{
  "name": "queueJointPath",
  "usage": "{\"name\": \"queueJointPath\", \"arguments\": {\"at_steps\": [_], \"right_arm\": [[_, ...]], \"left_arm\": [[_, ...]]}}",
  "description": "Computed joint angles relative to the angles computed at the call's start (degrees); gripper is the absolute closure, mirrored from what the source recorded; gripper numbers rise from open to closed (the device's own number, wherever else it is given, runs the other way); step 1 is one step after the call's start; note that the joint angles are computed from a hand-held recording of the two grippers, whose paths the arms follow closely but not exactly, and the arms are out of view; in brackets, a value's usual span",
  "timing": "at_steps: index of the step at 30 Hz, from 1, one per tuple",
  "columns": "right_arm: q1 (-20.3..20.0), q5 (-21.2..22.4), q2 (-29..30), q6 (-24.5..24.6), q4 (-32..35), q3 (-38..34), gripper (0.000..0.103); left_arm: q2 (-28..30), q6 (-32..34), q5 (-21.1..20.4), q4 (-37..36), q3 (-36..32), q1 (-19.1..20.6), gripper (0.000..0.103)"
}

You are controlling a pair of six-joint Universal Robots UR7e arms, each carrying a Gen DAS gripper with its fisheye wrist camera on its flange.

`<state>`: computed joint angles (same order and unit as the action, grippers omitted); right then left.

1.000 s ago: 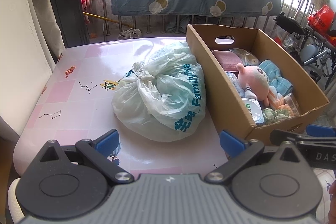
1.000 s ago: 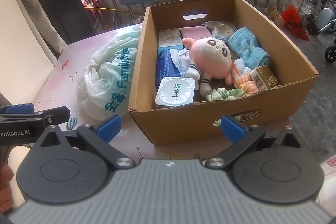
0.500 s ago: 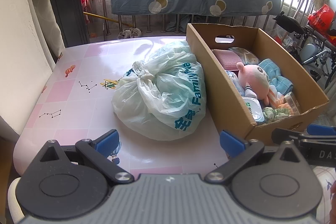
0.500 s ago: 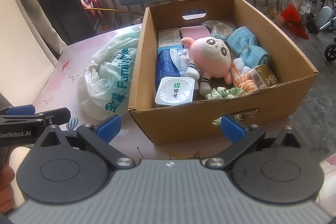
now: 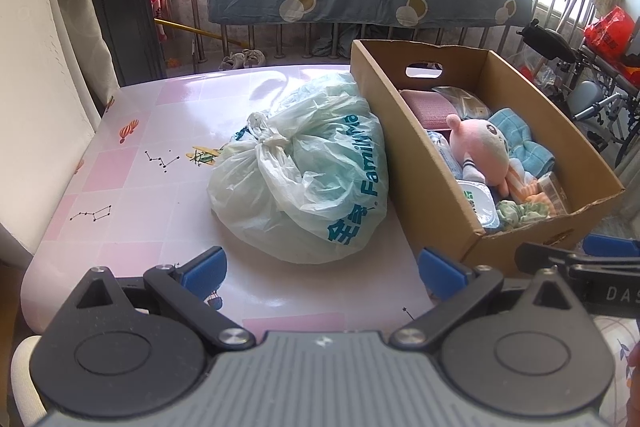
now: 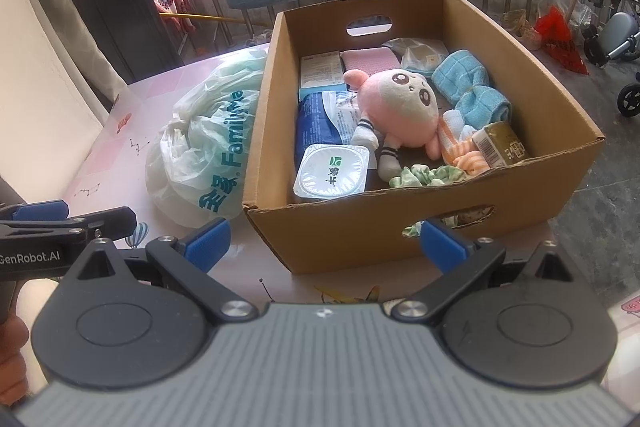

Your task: Organize soft objects

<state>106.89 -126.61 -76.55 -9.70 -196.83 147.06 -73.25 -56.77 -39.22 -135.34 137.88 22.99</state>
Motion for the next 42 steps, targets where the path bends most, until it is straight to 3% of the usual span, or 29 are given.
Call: {"name": "queueJointPath", "arguments": {"at_steps": [42], "right_arm": [[0.10,-1.64,-1.92,-0.07,2.55,0.23,0.001]], "left_arm": [[0.28,1.68,-0.59,-1.49,0.10,0.22,0.000]]}}
